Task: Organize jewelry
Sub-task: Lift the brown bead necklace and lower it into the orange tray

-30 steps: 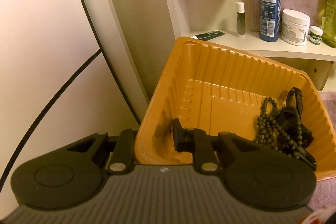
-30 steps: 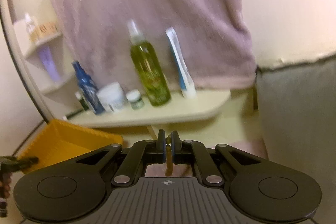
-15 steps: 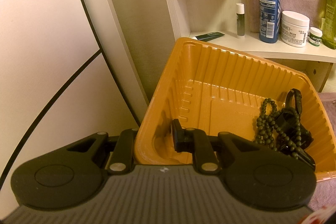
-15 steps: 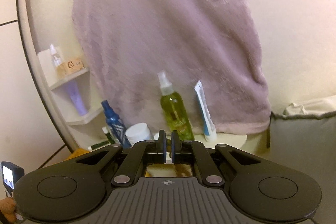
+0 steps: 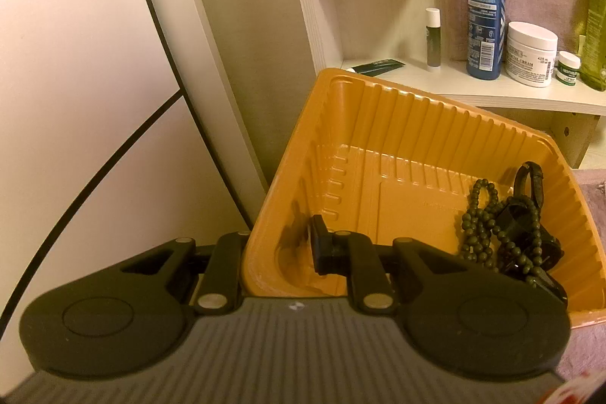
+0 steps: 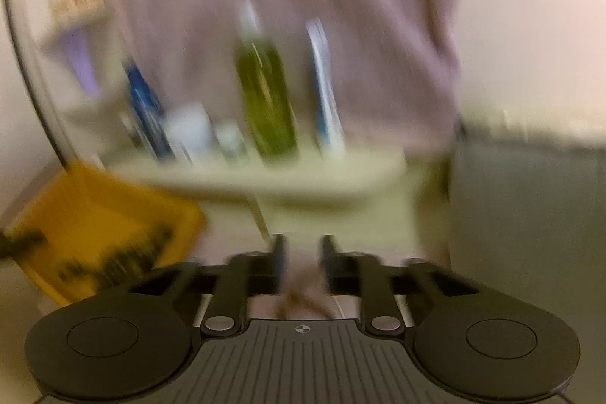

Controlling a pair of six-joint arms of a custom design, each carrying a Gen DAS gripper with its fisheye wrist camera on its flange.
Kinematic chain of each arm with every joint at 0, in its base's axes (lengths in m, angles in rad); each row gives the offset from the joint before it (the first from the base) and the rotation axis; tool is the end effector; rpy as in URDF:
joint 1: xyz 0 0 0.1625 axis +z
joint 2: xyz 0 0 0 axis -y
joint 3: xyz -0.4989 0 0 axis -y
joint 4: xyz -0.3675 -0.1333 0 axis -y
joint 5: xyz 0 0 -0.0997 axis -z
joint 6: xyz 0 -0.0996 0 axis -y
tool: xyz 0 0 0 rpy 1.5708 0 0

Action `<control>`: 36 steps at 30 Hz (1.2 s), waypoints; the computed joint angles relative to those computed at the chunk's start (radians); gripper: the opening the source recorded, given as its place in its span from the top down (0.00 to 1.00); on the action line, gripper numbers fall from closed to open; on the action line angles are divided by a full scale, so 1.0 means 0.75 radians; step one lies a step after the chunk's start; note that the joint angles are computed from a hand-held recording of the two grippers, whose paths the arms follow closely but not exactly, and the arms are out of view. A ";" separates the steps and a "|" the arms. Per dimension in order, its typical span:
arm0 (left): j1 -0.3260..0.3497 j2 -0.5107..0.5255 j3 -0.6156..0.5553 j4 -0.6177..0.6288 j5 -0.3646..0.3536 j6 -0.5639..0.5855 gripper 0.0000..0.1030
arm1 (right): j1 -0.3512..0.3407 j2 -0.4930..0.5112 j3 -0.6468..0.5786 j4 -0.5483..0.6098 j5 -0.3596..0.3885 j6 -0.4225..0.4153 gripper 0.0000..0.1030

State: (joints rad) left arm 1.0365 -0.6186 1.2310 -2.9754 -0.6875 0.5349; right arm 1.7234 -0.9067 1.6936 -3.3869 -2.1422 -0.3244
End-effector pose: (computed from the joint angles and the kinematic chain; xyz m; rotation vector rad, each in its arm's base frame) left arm -0.2377 -0.8147 0.2671 0.7179 2.0334 -0.8844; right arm 0.1834 -0.6701 0.3374 0.1672 -2.2582 1.2021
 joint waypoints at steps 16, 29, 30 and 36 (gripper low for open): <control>0.002 0.002 -0.004 0.004 0.006 0.011 0.85 | -0.147 0.115 -0.030 -0.056 -0.055 0.012 0.75; 0.001 0.004 -0.005 0.006 0.010 0.008 0.84 | -0.156 0.167 -0.090 -0.041 -0.087 -0.246 0.94; 0.001 0.004 -0.006 0.008 0.010 0.008 0.84 | -0.155 0.166 -0.097 -0.024 -0.089 -0.223 0.94; 0.002 0.002 -0.005 0.012 0.006 0.004 0.84 | -0.148 0.071 -0.037 -0.029 0.084 0.035 0.94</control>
State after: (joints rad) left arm 1.0382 -0.6170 1.2270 -2.9666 -0.6829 0.5381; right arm 1.6122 -0.8531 1.6658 -3.4089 -2.0795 -0.2982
